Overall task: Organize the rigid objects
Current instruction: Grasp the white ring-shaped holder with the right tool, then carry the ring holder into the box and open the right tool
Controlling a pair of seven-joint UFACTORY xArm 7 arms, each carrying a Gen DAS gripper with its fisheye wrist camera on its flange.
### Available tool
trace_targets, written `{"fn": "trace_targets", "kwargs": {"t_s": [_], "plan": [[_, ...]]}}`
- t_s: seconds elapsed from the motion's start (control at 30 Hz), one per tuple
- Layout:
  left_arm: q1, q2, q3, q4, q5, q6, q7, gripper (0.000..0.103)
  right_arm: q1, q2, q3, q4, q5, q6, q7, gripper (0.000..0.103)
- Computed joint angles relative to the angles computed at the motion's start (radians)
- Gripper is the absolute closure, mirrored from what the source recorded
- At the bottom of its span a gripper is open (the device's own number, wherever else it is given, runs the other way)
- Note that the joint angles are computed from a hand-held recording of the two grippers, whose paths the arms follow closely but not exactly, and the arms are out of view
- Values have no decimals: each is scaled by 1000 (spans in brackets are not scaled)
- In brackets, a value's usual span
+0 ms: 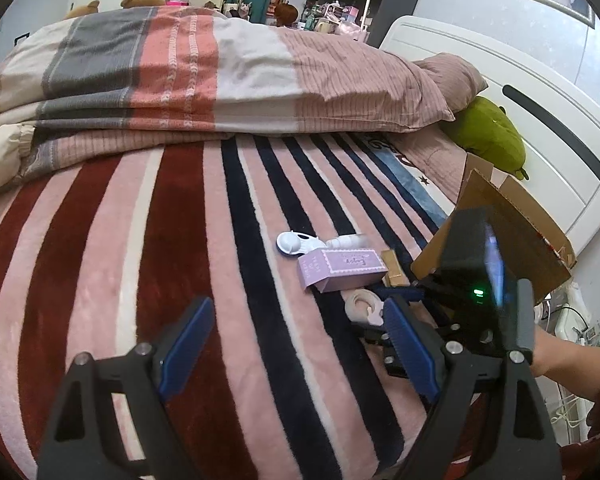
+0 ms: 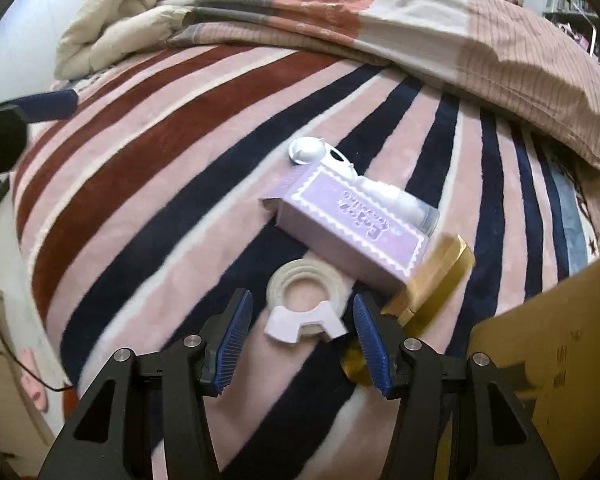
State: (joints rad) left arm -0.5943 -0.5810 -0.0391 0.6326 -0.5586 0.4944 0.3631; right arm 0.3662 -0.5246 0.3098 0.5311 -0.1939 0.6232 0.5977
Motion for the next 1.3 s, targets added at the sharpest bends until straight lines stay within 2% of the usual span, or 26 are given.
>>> {"fn": "trace_targets", "kwargs": {"t_s": [0.07,0.13,0.23,0.5,0.57,0.63,0.73,0.9,1.03,1.17,1.3], "plan": [[1,0,-1,1,5,3,-1,19,22,31,-38,4,57,-13,-22,55],[-1,3,3,5,4,7,2,19,19,20,-39,0,61,-17,-27,67],[-10,7,4,20,-5,24,7,19,20,-22,-4,3,35,-2,-22,67],[-95,33,5,105,-126,85,83,19,113,-185,3,42,98,-12,-99,67],[-118,49,1,141,-176,100,105,27,109,-229,15,60,91,1,-116,67],[-136,73,-3,185,-225,127,132,46,105,-280,20,70,89,29,-129,67],[-137,124,-41,266,-269,153,148,65,85,-360,6,64,87,66,-157,67],[-116,254,-152,419,-213,153,106,69,53,-547,-39,11,104,152,-213,67],[-115,384,-224,552,-142,163,55,69,9,-693,-105,-40,122,238,-275,67],[-118,544,-288,719,-7,223,-40,69,-54,-794,-161,-60,135,346,-346,67],[-130,640,-318,823,130,263,-137,67,-120,-833,-213,-68,159,433,-408,67]]}}
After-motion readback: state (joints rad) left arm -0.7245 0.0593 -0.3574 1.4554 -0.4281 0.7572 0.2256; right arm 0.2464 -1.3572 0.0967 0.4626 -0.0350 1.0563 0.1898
